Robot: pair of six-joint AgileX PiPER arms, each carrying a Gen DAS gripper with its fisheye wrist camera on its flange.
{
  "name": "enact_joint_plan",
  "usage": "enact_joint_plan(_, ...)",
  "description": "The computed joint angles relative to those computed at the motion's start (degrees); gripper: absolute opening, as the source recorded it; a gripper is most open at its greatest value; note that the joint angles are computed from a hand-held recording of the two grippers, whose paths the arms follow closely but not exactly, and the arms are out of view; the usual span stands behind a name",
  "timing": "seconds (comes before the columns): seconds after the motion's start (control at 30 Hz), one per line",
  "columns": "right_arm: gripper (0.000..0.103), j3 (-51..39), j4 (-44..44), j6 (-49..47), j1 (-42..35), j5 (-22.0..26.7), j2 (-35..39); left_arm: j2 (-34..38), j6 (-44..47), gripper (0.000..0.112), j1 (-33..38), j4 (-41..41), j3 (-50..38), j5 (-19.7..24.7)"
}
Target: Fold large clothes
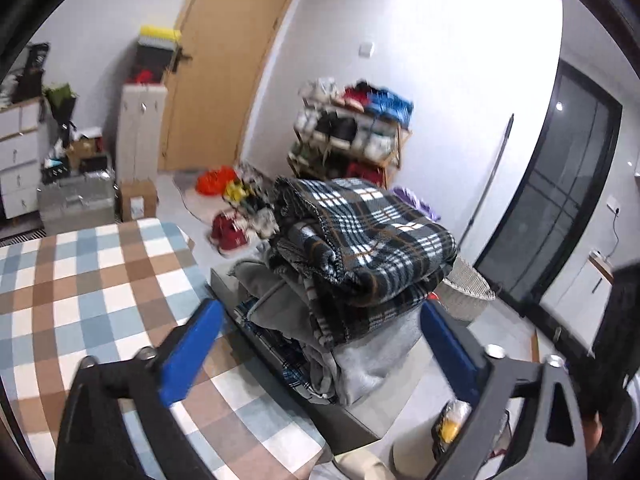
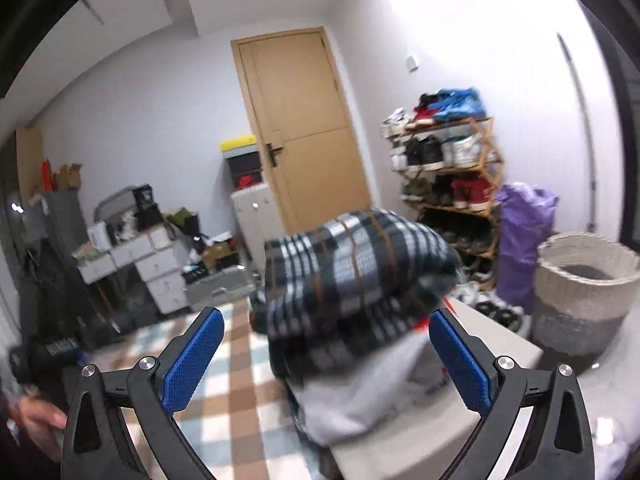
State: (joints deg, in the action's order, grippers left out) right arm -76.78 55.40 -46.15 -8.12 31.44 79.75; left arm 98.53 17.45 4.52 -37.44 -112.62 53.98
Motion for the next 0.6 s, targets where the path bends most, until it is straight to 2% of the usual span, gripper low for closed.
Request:
enact_joint_plan(0.07, 0.103, 7.6, -0.4, -2.5, 3.0, -6.5, -4.9, -5.3, 2.8, 0.101, -0.5, -1.2, 8.6, -5.4)
enact_joint_plan(0.13, 0.103, 13.2, -4.6, 0.3, 6.1, -12.0, -8.9, -9.1, 4.6, 0.101, -1.0, -1.7, 14.3, -8.8)
enact_joint_plan(0.23, 0.103, 18.2, -3.6, -0.6, 7.5, -14.3, -13.3, -14.2, 3.5, 0.101, -3.2, 2.9, 20.6, -12.7)
enact_joint_plan(0.3, 0.103, 20.5, -6.6, 2.0, 8.9, -16.6, -15.9, -17.9, 1.1, 0.101, -5.6, 8.4, 24.8, -16.9)
enact_joint_plan(0.33, 0.103, 22.3, -8.2, 3.6, 9.4, -17.2, -17.9, -20.5, -1.0, 0.101, -7.0, 11.1, 28.1, -20.6)
enact_joint_plan(0.37, 0.103, 23.9, -8.6, 4.5, 9.4, -17.3, -19.9, -22.3, -1.8, 0.101, -7.9, 12.1, 30.2, -22.6)
enact_joint_plan(0.5, 0.103, 28.6, 3.8, -5.3, 6.0, -15.8, -26.0, -25.6, -2.1, 0.101, -9.4, 12.4, 32.4, -22.3)
enact_joint_plan(0.6, 0.103, 31.0, 10.5, -10.3, 3.3, -14.4, -29.3, -27.9, -7.9, 0.101, -12.6, 19.9, 34.6, -24.0)
